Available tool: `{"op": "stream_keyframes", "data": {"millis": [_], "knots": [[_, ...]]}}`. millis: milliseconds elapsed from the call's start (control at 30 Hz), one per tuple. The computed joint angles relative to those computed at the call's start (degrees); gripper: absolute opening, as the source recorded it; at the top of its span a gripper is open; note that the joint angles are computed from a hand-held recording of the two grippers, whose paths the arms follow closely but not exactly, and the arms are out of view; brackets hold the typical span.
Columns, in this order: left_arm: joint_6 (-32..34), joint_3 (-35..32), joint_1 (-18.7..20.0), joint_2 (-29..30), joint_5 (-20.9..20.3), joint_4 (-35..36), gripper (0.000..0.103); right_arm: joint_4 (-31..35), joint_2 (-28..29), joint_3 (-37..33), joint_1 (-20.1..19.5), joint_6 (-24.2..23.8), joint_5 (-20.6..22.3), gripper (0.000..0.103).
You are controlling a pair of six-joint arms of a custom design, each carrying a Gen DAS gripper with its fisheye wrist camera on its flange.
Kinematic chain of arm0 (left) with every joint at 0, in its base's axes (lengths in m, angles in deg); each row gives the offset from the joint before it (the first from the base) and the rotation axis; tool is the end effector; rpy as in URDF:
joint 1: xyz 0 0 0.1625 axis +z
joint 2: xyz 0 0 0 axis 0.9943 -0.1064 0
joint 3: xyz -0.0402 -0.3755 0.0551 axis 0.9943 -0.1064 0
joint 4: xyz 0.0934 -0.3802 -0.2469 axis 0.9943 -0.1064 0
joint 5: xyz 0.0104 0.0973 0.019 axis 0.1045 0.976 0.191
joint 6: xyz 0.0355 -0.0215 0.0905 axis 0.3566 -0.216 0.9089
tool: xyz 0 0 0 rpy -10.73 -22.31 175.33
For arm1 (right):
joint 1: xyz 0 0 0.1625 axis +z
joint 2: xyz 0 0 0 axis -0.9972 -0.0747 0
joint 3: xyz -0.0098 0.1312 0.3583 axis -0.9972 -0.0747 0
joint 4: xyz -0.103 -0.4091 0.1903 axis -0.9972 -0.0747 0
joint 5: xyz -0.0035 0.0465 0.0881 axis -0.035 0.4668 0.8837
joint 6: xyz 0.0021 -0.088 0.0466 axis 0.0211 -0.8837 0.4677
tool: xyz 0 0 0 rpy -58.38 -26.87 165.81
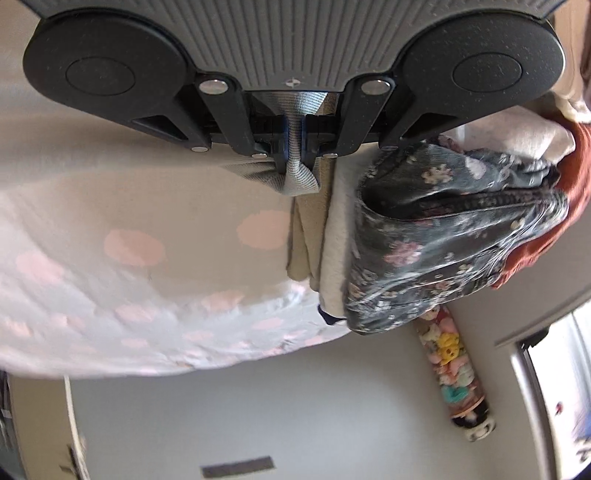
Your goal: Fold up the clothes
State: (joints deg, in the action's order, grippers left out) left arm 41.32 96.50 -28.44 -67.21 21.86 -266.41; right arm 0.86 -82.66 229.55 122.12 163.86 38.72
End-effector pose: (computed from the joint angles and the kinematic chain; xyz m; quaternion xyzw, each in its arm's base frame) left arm -0.0693 -0.4578 0.1588 0.3895 0.7730 -0.3510 0.3572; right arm -0.1074 -0.1718 0.3047 -0.2574 -0.6350 0.2757 0.6742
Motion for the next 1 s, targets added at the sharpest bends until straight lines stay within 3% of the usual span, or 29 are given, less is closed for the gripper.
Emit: {"op": "stream_keyframes", "data": {"millis": [233, 367, 433, 567, 733, 800, 833, 900, 1000], "knots": [[-4.6, 2.3, -1.4, -6.7, -1.8, 0.1, 0.004, 3.6, -8.6, 0.3, 4.9, -1.0, 4.2, 0.004], [-4.2, 1.8, -1.4, -6.1, -1.6, -0.4, 0.004, 2.1, -9.6, 0.5, 8.2, -2.8, 7.3, 0.004], [-3.2, 1.2, -1.2, -4.6, -1.5, -1.7, 0.004, 2.7, -9.8, 0.6, 7.5, -2.1, 5.7, 0.004], [-0.2, 0.5, -0.9, -1.0, -2.5, -7.7, 0.004, -3.8, -6.6, 1.2, 9.5, -5.2, 6.7, 0.004], [2.3, -0.5, -0.1, 1.8, -2.0, -7.0, 0.006, -4.6, 0.4, -0.3, 7.1, -1.2, 4.7, 0.005], [0.9, -0.9, 0.2, 1.5, -1.6, -3.8, 0.012, -4.6, 2.3, -0.7, 6.7, -0.3, 5.0, 0.007], [0.5, -1.0, 0.3, 1.4, -1.5, -3.3, 0.014, -3.7, 2.4, -0.9, 6.2, 0.2, 4.5, 0.008], [0.2, -0.9, 0.2, 1.4, -1.3, -3.4, 0.018, -2.2, 1.0, -0.6, 5.5, 0.9, 3.3, 0.023], [-1.4, -0.2, 0.2, -0.5, -1.7, -1.2, 0.021, 0.7, -3.5, 0.5, 4.8, 2.3, 1.1, 0.027]]}}
